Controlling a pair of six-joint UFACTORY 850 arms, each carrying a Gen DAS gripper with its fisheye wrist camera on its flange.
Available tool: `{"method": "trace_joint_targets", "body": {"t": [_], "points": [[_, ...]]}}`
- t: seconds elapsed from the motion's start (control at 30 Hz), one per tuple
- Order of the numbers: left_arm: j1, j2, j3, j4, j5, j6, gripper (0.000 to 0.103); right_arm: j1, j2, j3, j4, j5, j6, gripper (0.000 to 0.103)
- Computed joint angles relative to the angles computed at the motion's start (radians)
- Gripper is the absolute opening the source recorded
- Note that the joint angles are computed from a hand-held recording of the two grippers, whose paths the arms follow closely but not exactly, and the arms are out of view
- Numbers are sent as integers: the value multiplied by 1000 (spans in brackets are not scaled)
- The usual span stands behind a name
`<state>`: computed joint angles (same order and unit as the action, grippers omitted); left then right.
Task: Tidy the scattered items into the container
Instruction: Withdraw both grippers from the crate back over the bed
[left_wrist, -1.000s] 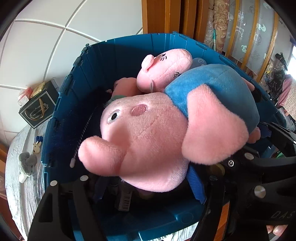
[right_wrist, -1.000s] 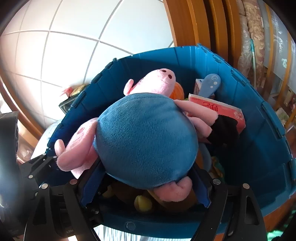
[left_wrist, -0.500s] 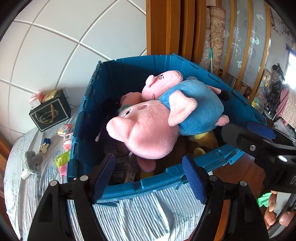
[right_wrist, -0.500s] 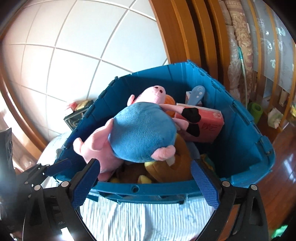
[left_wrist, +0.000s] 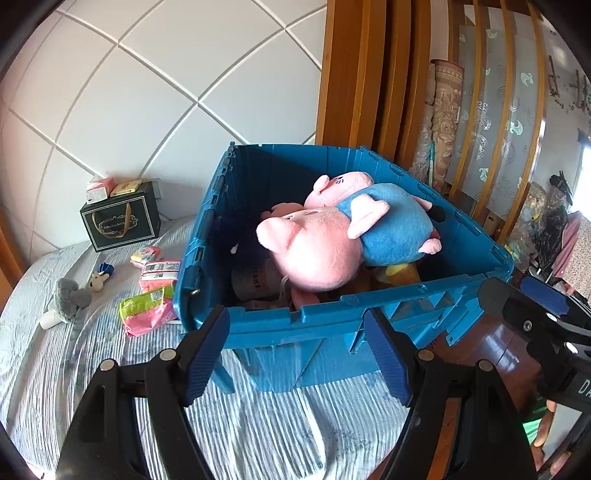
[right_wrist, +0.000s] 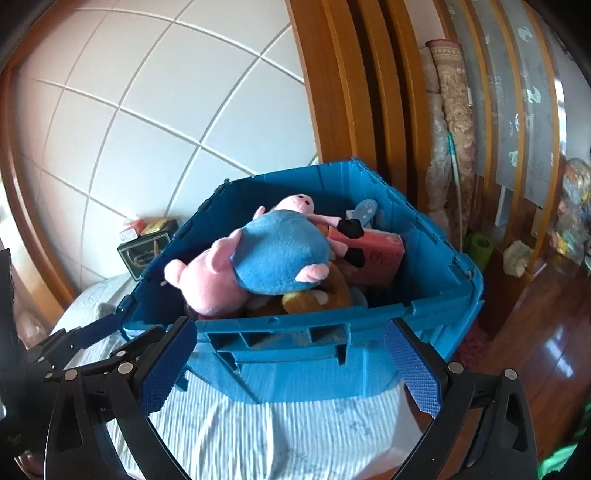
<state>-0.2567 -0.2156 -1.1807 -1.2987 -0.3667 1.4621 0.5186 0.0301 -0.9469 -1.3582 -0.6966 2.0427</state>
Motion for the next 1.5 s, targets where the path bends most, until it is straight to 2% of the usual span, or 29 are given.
{"method": "trace_joint_targets", "body": {"t": [0.07, 0.17, 0.4, 0.6, 0.8, 0.9, 1.03, 1.17, 1.23, 1.37, 1.43, 1.5], "points": [[15, 3, 8, -4, 3, 7, 75, 14, -8, -3, -5, -5, 15, 103], [47, 8, 20, -17, 2, 32, 75, 23, -36, -19, -13, 32, 34, 103], [174, 0, 20, -46, -92, 121, 75, 92, -149, -138, 30, -7, 15, 103], [318, -66, -55, -9, -208, 152, 75, 177, -298, -319, 70, -81, -6, 103], [431, -165, -160, 45, -253, 153, 75, 231, -487, -555, 137, -101, -82, 103], [468, -232, -234, 100, -266, 83, 75, 234, -580, -676, 179, -77, -147, 103], [492, -318, -329, 157, -228, -29, 75, 215, -701, -843, 271, -22, -305, 103], [488, -414, -441, 314, -150, -236, 75, 180, -808, -982, 356, 57, -453, 103], [485, -472, -517, 421, -139, -358, 75, 154, -854, -1031, 402, 117, -513, 103], [487, -579, -645, 526, -124, -497, 75, 100, -937, -1113, 502, 197, -615, 103], [489, -632, -714, 618, -121, -597, 75, 73, -986, -1164, 609, 213, -691, 103], [497, -688, -794, 698, -139, -691, 75, 48, -1050, -1248, 790, 204, -842, 103]]}}
